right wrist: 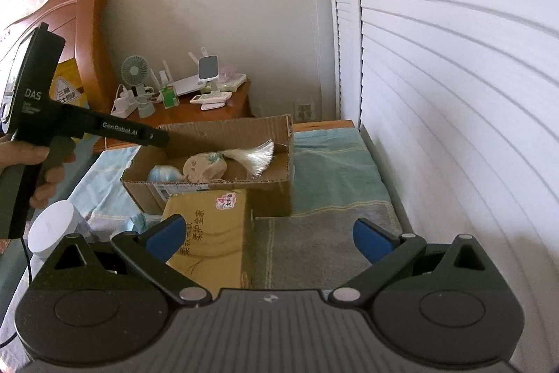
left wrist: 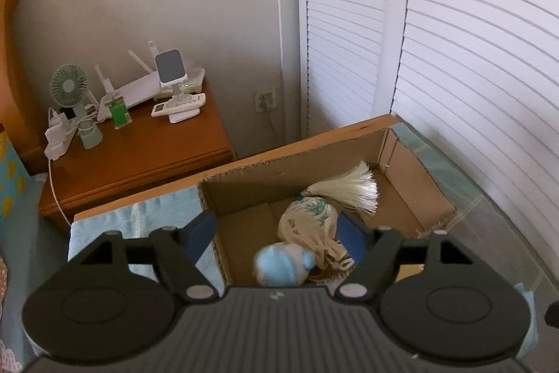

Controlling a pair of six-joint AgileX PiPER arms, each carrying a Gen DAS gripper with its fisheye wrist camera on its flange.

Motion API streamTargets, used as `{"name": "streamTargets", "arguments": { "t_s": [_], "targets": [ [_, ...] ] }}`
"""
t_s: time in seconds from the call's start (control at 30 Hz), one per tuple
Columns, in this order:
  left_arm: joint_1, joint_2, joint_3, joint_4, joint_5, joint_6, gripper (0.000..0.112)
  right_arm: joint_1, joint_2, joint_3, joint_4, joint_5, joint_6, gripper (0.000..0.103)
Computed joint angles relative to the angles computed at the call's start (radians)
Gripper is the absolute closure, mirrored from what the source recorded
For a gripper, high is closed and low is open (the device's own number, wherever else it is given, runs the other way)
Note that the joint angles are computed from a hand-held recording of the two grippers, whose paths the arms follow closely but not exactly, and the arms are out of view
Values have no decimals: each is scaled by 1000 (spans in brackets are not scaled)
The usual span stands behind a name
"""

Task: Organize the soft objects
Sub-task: 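Carry the plush toy with the left gripper and release it into the box, then move the right gripper to the blue face mask while the left approaches the blue sachet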

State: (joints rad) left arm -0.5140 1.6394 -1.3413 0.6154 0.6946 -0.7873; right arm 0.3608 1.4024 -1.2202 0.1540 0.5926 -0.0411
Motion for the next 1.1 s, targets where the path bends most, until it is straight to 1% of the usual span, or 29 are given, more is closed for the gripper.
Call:
{"name": "streamTargets", "arguments": {
  "t_s": [0.07,0.17,0.2,0.33,0.43,0.57,0.7,0.8,0.87,0.93,0.97,1.1],
  "targets": [
    [-13,-30,29,11,-1,-16,34,-3,-5,1,7,1,-8,0],
    [-47,-72,62,51,11,-65,22,-6,-25,12,7,1,-7,0],
    [-62,-89,79,66,12,-82,21,-5,-33,17,0,0,-2,0],
    [-132,-156,139,111,41,-150,21,11,-70,44,-50,3,31,0],
    [-197,-207,195,146,64,-219,20,14,-95,73,-60,8,28,0],
    [-315,-261,277,232,133,-356,20,20,-123,117,-101,12,56,0],
    [-440,-310,361,275,197,-489,20,16,-137,162,-145,18,85,0],
    [-538,-329,414,303,243,-591,20,11,-134,194,-182,24,122,0],
    [-605,-330,444,328,280,-660,20,2,-125,210,-178,29,120,0],
    [-654,-329,464,340,306,-710,20,11,-112,221,-210,30,148,0],
    [-676,-329,472,347,315,-736,20,21,-109,227,-230,28,166,0],
    [-718,-324,493,356,321,-792,20,21,-80,223,-211,23,165,0]
  ]
}}
